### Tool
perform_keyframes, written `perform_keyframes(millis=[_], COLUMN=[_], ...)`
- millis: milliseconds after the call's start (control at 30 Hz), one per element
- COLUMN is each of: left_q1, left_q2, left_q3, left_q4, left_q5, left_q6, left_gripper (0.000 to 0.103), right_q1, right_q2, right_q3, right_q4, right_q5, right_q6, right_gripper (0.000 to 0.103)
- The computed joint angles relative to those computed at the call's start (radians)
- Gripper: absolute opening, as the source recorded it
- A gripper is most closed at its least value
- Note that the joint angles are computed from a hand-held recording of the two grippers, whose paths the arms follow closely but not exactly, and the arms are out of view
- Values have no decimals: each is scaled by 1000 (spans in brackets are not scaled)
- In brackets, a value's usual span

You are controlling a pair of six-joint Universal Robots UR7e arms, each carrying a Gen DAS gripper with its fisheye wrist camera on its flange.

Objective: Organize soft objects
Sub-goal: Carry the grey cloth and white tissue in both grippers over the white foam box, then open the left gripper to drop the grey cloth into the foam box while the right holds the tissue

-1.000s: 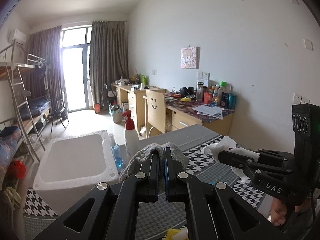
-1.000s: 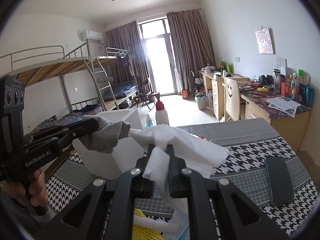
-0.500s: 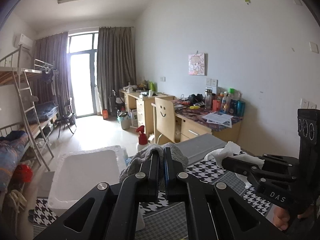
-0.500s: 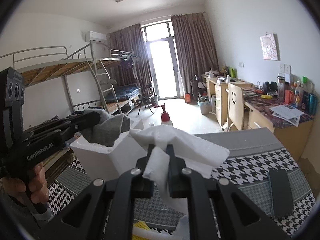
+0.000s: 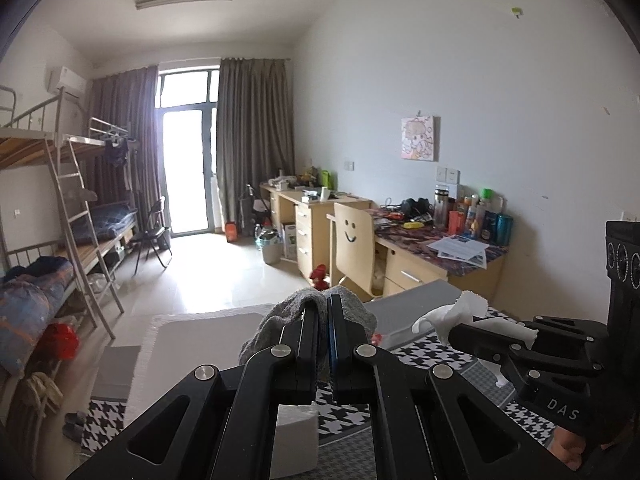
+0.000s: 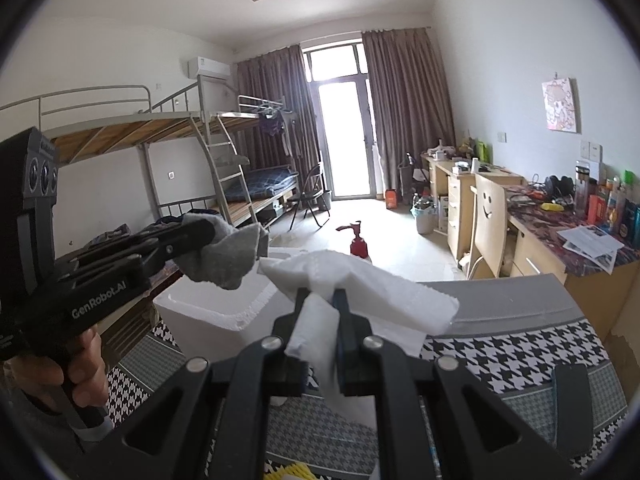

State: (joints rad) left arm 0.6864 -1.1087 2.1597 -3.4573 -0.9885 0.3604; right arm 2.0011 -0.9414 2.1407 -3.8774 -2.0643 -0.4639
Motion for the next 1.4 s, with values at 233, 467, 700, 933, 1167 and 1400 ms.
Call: perform_keyframes(millis=[233, 467, 700, 933, 1167, 1400], left_q1=[13, 27, 44, 70, 101, 130], left_q2=[11, 17, 21, 27, 38, 47], left_q3=[-16, -31, -51, -74, -106, -144], left_q4=[-16, -31, -34, -12, 69, 157], left_q5=[43, 90, 116, 122, 132, 138], left_q6=[-2, -3, 4, -1, -32, -56], left_gripper=[4, 4, 4, 4, 4, 5], right_q1=[3, 12, 22, 20, 23, 20], right_q2=[7, 23, 46, 64, 82, 96], right_q3=[-29, -76, -132, -165, -196, -221], right_q4=[50, 122, 198, 229, 275, 312], right_q5=[23, 33, 36, 31, 16, 5], right_q6=[4, 4, -4, 2, 13, 22], right_gripper=[13, 13, 13, 13, 13, 13])
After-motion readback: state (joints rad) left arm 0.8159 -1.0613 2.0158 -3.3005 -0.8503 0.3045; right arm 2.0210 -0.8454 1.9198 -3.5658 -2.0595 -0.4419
